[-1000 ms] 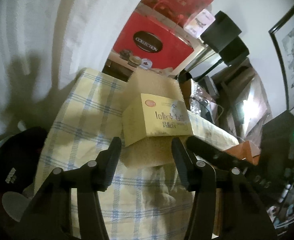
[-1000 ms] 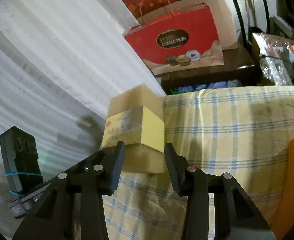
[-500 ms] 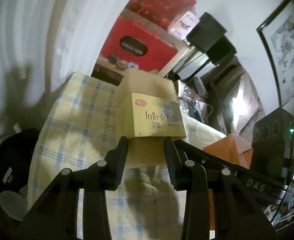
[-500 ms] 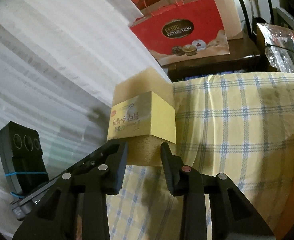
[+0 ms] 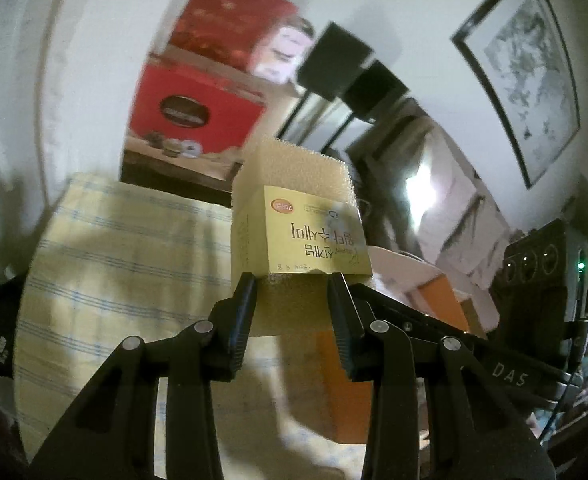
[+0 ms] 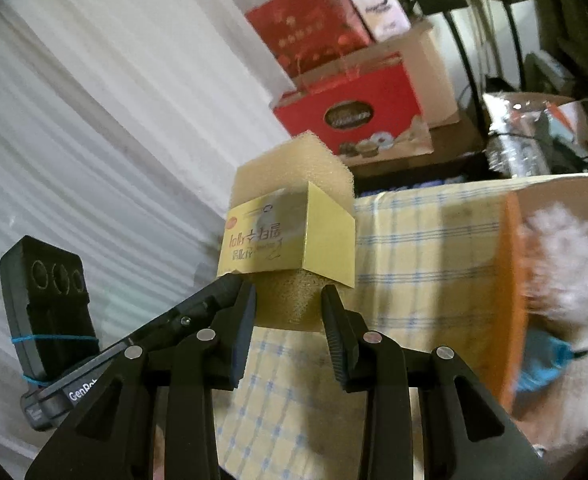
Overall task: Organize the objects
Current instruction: 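Carry the sponge box with the right gripper over the orange box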
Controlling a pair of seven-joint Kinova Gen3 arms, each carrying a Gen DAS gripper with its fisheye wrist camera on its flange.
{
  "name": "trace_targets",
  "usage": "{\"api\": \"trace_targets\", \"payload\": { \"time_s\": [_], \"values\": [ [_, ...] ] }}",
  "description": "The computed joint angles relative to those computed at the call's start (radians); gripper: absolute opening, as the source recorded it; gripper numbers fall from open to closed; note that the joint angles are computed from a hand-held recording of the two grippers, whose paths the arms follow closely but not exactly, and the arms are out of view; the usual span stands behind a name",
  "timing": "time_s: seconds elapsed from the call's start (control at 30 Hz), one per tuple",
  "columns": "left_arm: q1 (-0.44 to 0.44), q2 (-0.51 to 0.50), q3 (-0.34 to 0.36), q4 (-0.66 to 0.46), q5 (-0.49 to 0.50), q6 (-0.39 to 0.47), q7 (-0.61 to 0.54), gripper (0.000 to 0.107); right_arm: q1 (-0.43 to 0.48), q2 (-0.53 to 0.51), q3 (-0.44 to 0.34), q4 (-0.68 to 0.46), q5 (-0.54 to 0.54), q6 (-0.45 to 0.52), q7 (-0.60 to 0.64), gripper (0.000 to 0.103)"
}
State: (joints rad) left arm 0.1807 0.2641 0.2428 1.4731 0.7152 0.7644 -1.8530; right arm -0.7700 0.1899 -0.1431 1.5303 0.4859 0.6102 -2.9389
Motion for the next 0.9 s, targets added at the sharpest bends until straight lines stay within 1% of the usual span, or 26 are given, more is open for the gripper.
{"api": "trace_targets", "payload": {
  "time_s": [0.07,0.17,0.27,0.33,0.43,0.67,0.9],
  "values": [
    [0.018,0.000,0.008,-0.010,-0.005,0.007,0.013,0.033,-0.016,-0.042,0.001,0.027,0.033,0.030,-0.037,0.034],
    [0.062,0.008,0.021,-0.029,-0.025,0.009,0.045,0.033,-0.009,-0.099,-0.032,0.060,0.068,0.093,-0.064,0.034],
    [0.112,0.015,0.031,-0.043,-0.058,0.003,0.083,0.033,0.016,-0.159,-0.071,0.108,0.086,0.140,-0.098,0.034],
    [0.151,0.028,0.035,-0.063,-0.093,0.000,0.120,0.033,0.037,-0.204,-0.098,0.150,0.095,0.162,-0.136,0.034],
    [0.196,0.056,0.046,-0.103,-0.133,0.012,0.166,0.033,0.077,-0.254,-0.133,0.195,0.092,0.187,-0.158,0.034],
    [0.278,0.113,0.065,-0.172,-0.195,0.027,0.242,0.033,0.174,-0.371,-0.186,0.281,0.030,0.229,-0.148,0.034],
    [0.343,0.180,0.070,-0.253,-0.251,0.066,0.309,0.033,0.259,-0.462,-0.202,0.357,-0.062,0.233,-0.095,0.034]
  ]
}}
